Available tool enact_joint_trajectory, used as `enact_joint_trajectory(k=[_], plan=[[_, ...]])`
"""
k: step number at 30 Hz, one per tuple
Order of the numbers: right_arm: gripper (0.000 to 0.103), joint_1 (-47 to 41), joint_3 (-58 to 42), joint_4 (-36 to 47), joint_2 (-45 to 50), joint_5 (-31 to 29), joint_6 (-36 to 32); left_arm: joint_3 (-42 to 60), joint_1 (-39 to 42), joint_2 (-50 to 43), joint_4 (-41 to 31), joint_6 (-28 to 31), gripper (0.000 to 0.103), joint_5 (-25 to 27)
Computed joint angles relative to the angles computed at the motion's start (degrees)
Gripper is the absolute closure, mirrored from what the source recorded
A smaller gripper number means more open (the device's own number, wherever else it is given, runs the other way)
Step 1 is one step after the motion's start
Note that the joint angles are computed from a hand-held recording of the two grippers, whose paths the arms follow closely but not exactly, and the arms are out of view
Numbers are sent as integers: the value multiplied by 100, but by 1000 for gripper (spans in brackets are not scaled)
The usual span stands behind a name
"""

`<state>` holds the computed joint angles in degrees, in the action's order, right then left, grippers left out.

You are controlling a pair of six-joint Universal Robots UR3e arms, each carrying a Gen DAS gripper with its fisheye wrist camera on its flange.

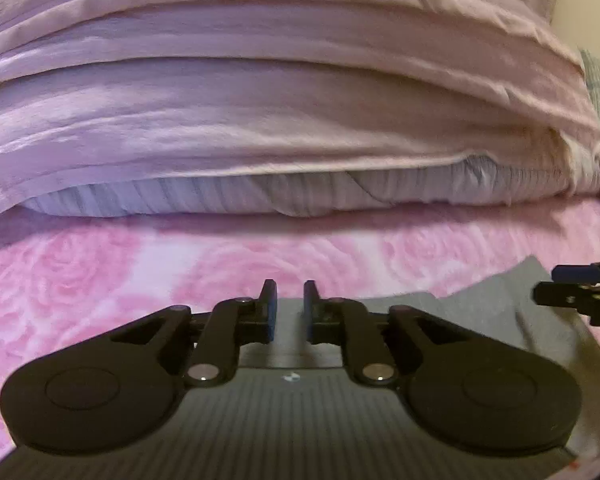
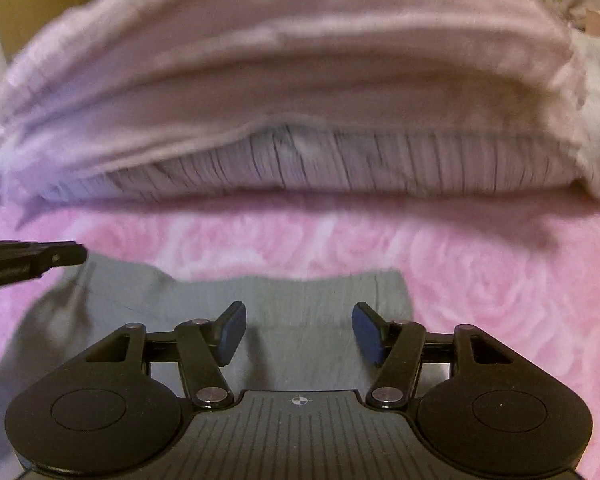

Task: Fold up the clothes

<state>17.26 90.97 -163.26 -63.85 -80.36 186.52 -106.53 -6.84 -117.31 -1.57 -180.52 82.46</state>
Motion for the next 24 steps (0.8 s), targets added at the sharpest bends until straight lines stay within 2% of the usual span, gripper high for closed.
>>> enact_joint_trajectory(k=[1,3,4,6,7,8,9,12,14,15,16,17,19,20,22,23,24], plan=[[46,-63,56,23,-71,-70,-108,-15,110,114,-195,-31,87,-43],[46,-106,-219,156,157,-375,-104,-60,483,268,-648,-72,73,-452],[46,-183,-323,304,245,-420,32,-40,616,243,-813,-129,71,-565],[46,-408,-532,659,451,-83,391,33,801,179,-1214,-181,72,-867],[55,-514,-474,640,487,198,507,54,837,131,-1325,-122,75,-1033],[70,-599,-300,340,494,491,474,9,746,70,-1101,1,81,-938],[93,-524,-244,156,500,304,362,-57,634,28,-801,157,95,-764],[94,-526,-92,-212,479,122,351,-23,483,-210,-242,319,95,-454],[88,-320,-181,-278,633,-289,127,22,210,-485,223,559,89,44],[73,-133,-260,-315,706,-689,-41,107,16,-553,307,704,84,405],[45,54,-400,-177,738,-1200,-37,194,-127,-552,243,722,81,699],[36,176,-548,155,679,-1678,117,206,-183,-437,127,531,80,910],[34,310,-295,340,258,-2274,693,-189,-209,16,309,-184,82,1440],[34,279,191,138,-175,-2156,806,-561,-97,409,351,-328,81,1346],[34,155,1264,147,-1298,-1429,804,-1547,273,1608,-62,-118,80,600],[34,201,1672,427,-1829,-1248,788,-2110,349,2208,-200,28,78,352],[34,403,2073,855,-2396,-1265,795,-2706,259,2808,-259,111,78,336]])
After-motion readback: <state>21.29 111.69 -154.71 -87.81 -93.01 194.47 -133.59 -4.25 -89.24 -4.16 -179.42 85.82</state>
